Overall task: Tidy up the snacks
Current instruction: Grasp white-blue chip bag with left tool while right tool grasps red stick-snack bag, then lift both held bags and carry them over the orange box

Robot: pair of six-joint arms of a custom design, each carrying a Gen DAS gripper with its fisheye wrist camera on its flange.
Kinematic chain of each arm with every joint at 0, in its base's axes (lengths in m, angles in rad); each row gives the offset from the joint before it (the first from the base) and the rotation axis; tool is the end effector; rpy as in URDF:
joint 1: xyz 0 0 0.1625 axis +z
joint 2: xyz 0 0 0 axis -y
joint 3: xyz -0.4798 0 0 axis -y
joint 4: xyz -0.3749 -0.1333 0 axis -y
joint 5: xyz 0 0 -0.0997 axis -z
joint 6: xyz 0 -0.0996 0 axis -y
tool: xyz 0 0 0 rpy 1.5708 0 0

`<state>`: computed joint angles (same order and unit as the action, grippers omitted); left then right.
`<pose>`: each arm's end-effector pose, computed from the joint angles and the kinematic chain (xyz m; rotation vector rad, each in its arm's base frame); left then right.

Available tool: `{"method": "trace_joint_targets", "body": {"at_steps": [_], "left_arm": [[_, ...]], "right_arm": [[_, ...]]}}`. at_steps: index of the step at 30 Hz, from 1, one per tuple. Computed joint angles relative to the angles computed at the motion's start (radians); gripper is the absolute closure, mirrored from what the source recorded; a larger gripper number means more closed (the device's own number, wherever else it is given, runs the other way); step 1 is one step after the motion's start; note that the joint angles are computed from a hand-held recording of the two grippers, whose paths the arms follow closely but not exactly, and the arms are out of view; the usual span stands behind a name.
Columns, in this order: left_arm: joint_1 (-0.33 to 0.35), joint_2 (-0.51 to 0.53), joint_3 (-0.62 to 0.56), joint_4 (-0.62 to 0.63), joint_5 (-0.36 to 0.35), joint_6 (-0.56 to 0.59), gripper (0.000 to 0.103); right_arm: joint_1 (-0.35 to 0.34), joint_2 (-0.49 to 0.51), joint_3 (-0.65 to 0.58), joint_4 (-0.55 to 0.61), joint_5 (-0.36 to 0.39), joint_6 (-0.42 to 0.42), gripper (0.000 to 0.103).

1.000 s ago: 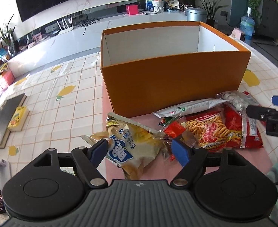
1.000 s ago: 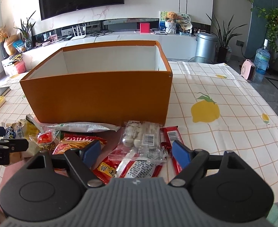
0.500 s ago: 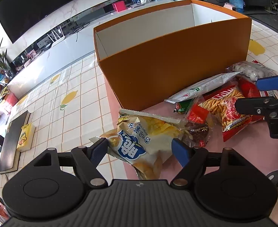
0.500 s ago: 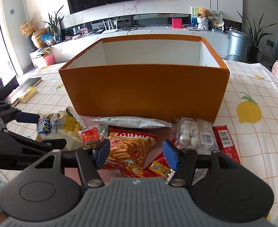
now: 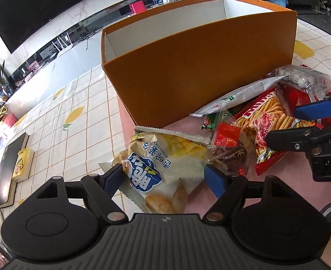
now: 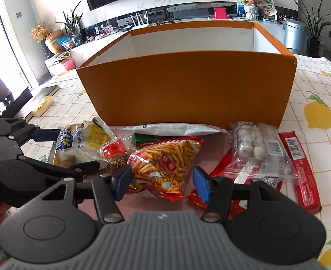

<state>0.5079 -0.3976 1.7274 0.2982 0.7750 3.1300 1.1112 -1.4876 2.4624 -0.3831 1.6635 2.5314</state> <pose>-0.2748 -0.3870 -0.0797 1.2248 2.0540 -0.4556 -0.0117 -0.3033 0.1923 0.1199 -2.3679 1.0304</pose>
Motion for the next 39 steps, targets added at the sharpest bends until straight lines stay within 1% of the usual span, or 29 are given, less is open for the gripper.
{"method": "trace_joint_targets", "body": {"at_steps": [1, 3, 5, 7, 8, 9, 10, 11, 13, 16, 17, 18, 23, 27, 34, 39], "left_arm": [[0.003, -0.001, 0.000, -0.003, 0.002, -0.004, 0.013], [0.008, -0.002, -0.002, 0.000, 0.009, -0.012, 0.013], [0.013, 0.003, -0.008, 0.010, 0.018, -0.022, 0.013], [0.016, 0.015, -0.016, 0.026, 0.022, -0.032, 0.016], [0.014, 0.024, -0.019, 0.029, 0.010, -0.034, 0.021], [0.016, 0.020, -0.016, 0.021, 0.014, -0.038, 0.028], [0.022, 0.017, -0.019, 0.027, 0.025, -0.056, 0.032], [0.025, 0.015, -0.020, 0.031, 0.026, -0.068, 0.039], [0.029, 0.007, -0.015, 0.024, 0.025, -0.079, 0.049], [0.033, -0.009, -0.006, 0.019, 0.033, -0.110, 0.054], [0.033, -0.012, -0.003, 0.019, 0.034, -0.123, 0.056], [0.031, -0.014, -0.001, 0.020, 0.032, -0.131, 0.057], [0.021, -0.027, 0.010, 0.046, 0.028, -0.194, 0.059], [0.002, -0.043, 0.027, 0.055, 0.016, -0.244, 0.060], [-0.037, -0.087, 0.062, 0.046, -0.003, -0.316, 0.060], [-0.064, -0.114, 0.075, 0.040, -0.005, -0.340, 0.060]], "right_arm": [[-0.002, 0.004, -0.003, 0.006, -0.004, 0.004, 0.046], [-0.002, 0.012, -0.012, 0.024, 0.002, 0.014, 0.051], [-0.001, 0.013, -0.012, 0.024, 0.003, 0.016, 0.051], [0.005, 0.017, -0.013, 0.022, 0.009, 0.015, 0.052], [0.006, 0.017, -0.013, 0.022, 0.010, 0.012, 0.053], [0.008, 0.020, -0.013, 0.021, 0.013, 0.010, 0.055], [0.010, 0.021, -0.013, 0.018, 0.018, 0.006, 0.056], [0.013, 0.024, -0.013, 0.015, 0.024, 0.004, 0.057], [0.019, 0.028, -0.013, 0.009, 0.036, -0.001, 0.059], [0.026, 0.027, -0.010, 0.002, 0.041, -0.004, 0.062], [0.023, 0.024, -0.006, -0.001, 0.035, -0.007, 0.066], [0.022, 0.022, -0.003, -0.001, 0.031, -0.009, 0.067], [0.018, 0.007, 0.009, -0.009, 0.029, -0.011, 0.071], [0.011, -0.019, 0.016, 0.001, 0.009, -0.004, 0.072], [0.004, -0.087, 0.050, -0.008, -0.004, -0.015, 0.072], [0.007, -0.140, 0.072, -0.010, -0.009, -0.021, 0.072]]}}
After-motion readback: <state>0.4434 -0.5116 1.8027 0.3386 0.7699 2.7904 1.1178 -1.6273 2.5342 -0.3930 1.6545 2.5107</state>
